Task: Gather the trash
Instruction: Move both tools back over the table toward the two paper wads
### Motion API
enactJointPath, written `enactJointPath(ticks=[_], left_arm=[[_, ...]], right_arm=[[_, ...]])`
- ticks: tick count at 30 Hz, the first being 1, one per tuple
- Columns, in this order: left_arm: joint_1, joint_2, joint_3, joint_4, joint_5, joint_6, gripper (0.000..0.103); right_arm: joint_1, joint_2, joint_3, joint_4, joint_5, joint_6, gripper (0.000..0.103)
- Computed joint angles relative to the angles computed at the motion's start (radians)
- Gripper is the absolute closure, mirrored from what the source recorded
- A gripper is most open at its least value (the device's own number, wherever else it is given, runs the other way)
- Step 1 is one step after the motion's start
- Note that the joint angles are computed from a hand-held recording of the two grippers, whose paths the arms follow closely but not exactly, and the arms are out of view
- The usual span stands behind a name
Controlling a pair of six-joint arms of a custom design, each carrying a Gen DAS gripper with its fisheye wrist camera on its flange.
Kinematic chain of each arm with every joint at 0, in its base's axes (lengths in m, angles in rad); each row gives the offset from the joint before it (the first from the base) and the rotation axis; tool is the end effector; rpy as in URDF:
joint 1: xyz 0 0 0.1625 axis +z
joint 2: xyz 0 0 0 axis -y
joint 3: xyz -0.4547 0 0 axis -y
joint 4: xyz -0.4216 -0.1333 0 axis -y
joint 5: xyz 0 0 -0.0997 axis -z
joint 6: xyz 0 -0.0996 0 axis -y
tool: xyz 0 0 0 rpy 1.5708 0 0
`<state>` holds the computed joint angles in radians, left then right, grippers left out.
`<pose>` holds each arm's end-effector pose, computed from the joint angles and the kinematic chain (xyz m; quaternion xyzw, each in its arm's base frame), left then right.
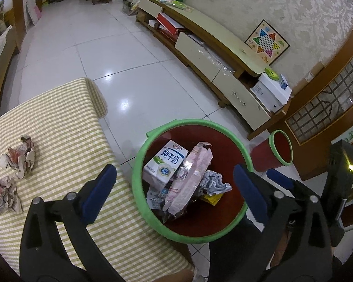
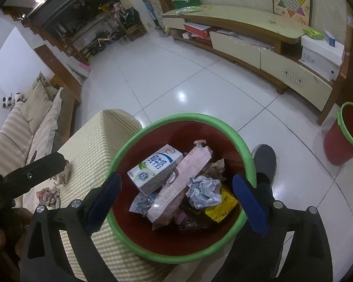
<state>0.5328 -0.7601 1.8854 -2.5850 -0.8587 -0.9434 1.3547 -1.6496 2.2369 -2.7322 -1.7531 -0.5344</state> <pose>-0.4177 -0.4766 0.0093 0.0636 0.9339 -0.2626 0.2343 0.0156 -0.4663 0.3541 0.1259 -0.9471 0.2303 0.1846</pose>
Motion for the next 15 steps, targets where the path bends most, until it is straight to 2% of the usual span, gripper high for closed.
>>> enactJointPath(ticks=[8, 15], left_arm=[[-0.03, -0.068, 0.064, 0.009, 0.033, -0.057, 0.005], [-0.07, -0.178, 0.163, 0.059, 0.083, -0.169, 0.005]], right_arm=[[0.066, -0.011, 0.024, -0.013, -0.03, 0.002, 0.01], [0.143, -0.013, 0.052, -0.022, -0.047, 0.008, 0.009]])
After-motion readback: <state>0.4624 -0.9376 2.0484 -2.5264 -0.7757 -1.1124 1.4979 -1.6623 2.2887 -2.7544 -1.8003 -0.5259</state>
